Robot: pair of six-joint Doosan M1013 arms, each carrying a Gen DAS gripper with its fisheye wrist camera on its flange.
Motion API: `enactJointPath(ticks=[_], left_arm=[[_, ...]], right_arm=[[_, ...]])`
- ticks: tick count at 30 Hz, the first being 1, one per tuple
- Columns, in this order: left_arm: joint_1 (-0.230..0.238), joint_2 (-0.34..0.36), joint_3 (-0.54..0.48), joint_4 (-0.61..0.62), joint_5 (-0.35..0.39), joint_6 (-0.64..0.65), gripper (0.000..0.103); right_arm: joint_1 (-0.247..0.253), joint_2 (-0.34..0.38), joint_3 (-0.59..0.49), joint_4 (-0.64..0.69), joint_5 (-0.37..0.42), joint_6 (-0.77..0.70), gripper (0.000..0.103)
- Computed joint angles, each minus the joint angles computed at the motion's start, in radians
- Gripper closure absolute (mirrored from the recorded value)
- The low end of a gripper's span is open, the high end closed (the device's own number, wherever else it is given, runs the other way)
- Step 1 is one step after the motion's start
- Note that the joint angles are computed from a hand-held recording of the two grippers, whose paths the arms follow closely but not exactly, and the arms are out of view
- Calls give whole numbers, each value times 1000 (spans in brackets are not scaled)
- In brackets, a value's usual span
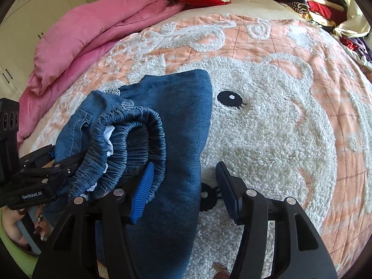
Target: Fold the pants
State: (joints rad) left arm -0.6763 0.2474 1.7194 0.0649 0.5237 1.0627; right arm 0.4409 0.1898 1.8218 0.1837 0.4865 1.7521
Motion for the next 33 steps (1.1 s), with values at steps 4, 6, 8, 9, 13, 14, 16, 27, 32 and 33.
enactJointPath(ticks=[4,6,8,9,13,14,16,27,32,33], left_arm=[[0,-2,-1,2,6,1,32],[-1,-7,3,2,8,-1,30],[-1,-11,2,1,13,-2,28],[-1,-15,5,0,12,-2,27],[-11,-35,15,47,12,-40,13],[-13,-41,18,57,12,-49,10],[-17,-51,21,81,10,-70,10],[-40,-111,45,252,5,-234,10],[-64,-133,60,379,13,-334,9],[-69,-140,66,400,10,-348,9]], right_arm=[[-1,-4,-2,8,1,0,44],[5,-11,-1,-31,-1,41,36],[8,-20,4,-66,-6,76,31],[8,-26,8,-69,-11,79,31],[15,-58,31,-116,-47,126,19],[17,-66,36,-126,-57,134,19],[22,-80,45,-162,-69,165,19],[54,-163,95,-372,-149,359,4],[72,-192,112,-484,-163,465,4],[76,-198,115,-504,-162,483,4]])
